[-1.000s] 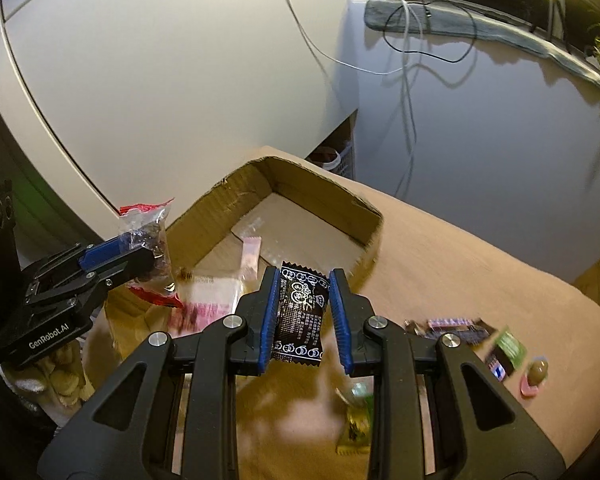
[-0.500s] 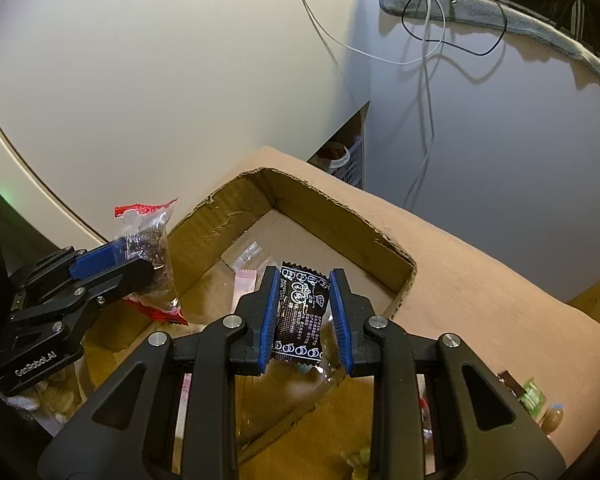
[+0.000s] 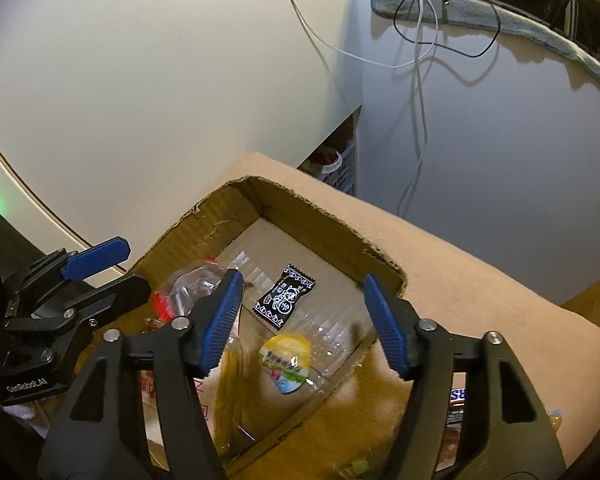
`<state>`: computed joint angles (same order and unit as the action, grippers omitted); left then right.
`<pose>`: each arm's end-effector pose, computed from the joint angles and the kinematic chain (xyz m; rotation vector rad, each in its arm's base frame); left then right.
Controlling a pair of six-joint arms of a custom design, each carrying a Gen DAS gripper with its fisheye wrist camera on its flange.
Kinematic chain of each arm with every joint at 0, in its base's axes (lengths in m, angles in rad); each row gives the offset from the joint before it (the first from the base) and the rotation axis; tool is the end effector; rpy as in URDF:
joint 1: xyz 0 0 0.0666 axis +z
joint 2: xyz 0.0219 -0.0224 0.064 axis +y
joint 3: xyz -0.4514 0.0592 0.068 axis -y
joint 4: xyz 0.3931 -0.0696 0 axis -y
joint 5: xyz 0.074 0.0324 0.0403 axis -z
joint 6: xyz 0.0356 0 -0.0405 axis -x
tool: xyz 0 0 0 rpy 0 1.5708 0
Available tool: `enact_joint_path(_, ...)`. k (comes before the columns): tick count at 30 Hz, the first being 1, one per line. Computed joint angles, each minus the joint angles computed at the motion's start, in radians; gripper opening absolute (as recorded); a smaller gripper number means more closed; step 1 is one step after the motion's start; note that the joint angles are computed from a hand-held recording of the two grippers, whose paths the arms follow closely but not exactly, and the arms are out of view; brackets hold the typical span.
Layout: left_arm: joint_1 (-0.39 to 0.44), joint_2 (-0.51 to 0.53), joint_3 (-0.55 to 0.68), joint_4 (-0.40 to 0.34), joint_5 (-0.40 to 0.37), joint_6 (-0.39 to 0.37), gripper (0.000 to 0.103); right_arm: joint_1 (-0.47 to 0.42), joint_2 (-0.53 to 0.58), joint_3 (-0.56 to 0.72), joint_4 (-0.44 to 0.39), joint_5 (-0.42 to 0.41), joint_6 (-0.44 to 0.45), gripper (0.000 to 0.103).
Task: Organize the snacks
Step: 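Move both open grippers back toward the remaining snacks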
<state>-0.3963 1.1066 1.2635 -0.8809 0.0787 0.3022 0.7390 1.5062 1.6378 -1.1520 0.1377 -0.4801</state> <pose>0.3224 -0.1384 0.5534 0.1511 2.3289 -0.4462 0.3785 0.3378 0.5438 -0.2855 2.5852 0.2733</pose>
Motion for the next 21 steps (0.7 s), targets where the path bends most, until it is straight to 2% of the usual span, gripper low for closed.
enact_joint_path(12, -0.055, -0.039, 0.011, -0.019, -0.027, 0.027, 0.057, 0.016, -0.077, -0.021, -0.061, 0.044, -0.012, 0.072)
enact_joint_path(21, -0.188, -0.054, 0.012, -0.027, -0.073, 0.081, 0.057, 0.007, -0.215, -0.110, -0.141, 0.089, -0.025, 0.072)
